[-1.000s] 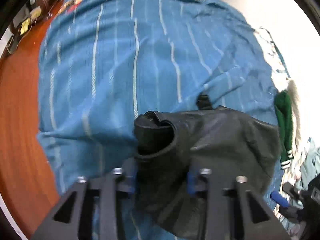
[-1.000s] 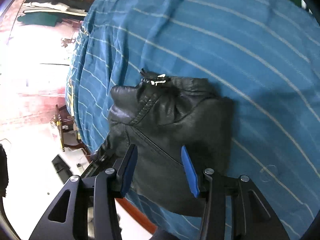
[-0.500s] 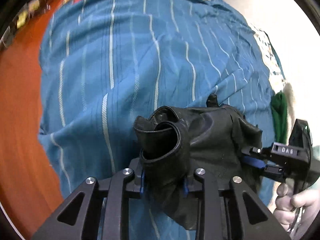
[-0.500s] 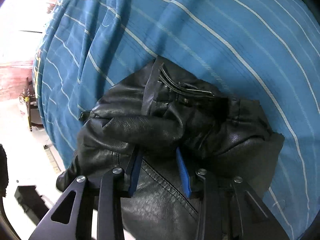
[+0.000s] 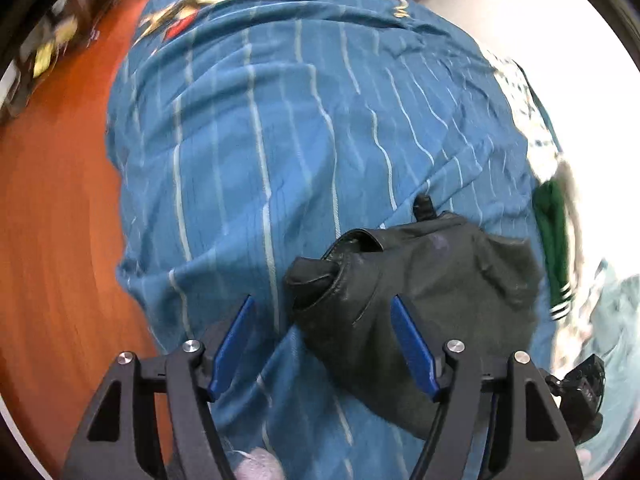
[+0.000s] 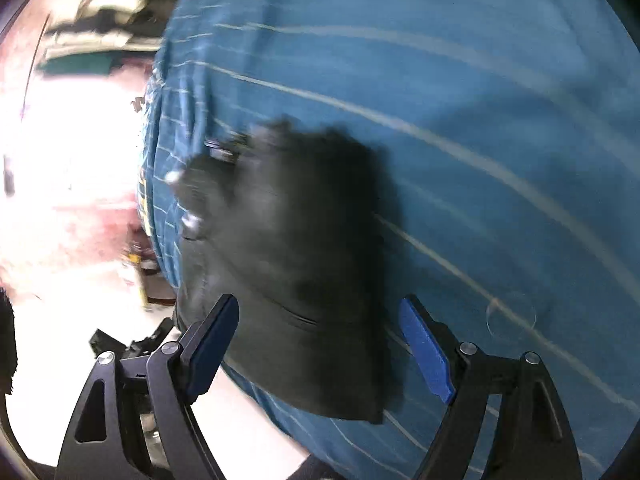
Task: Fold large clothes
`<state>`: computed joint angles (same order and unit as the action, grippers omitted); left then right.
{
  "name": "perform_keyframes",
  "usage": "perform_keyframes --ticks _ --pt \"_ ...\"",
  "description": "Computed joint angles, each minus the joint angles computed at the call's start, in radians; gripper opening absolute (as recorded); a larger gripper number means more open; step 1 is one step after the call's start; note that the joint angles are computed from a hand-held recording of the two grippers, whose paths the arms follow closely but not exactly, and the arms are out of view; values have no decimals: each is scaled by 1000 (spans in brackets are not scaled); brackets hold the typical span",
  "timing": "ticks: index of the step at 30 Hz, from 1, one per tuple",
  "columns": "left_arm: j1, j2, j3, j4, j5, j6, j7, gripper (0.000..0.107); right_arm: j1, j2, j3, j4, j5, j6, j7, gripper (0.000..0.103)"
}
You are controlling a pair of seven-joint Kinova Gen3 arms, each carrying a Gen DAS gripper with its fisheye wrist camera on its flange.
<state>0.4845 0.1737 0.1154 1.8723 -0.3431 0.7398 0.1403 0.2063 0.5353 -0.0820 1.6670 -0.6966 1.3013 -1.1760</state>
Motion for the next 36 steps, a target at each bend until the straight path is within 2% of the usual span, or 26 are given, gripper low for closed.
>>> perform_keyframes --ticks 2,5,7,9,11,13,15,16,17,20,28,31,36 --pt "-34 24 15 22 16 -81 -7 67 45 93 -10 38 -64 -6 81 84" --pt "-11 51 -47 67 44 -189 -3 68 130 232 -96 61 -177 -1 203 84" --pt "-27 55 -64 114 53 -270 26 69 122 303 -142 43 -223 4 273 84" --pt "-11 49 -98 141 9 -316 77 67 66 315 -149 5 -207 -11 283 84" --pt "15 54 -127 129 -17 -296 71 64 21 311 -120 -11 -219 -9 279 84" --pt "13 65 -117 93 -35 -240 39 55 18 295 -122 10 -233 -34 287 81" --pt "1 71 -102 65 -30 -207 -10 46 27 259 -118 63 -261 -69 306 68" --pt "-7 68 -97 60 -21 -208 -42 34 55 242 -115 87 -270 -63 316 60" --pt "-26 70 -74 43 -19 -192 -83 28 67 226 -115 116 -295 -72 322 55" --pt "-35 70 -59 -17 -4 -120 -177 24 84 177 -108 179 -354 -81 340 46" --pt "-70 15 -44 -133 7 -4 -301 24 94 92 -66 220 -465 14 322 42" --pt "-86 12 -36 -207 8 32 -338 24 87 56 -51 180 -487 59 286 41" --pt "-130 62 -37 -364 61 39 -472 24 86 13 -29 19 -505 120 180 41"
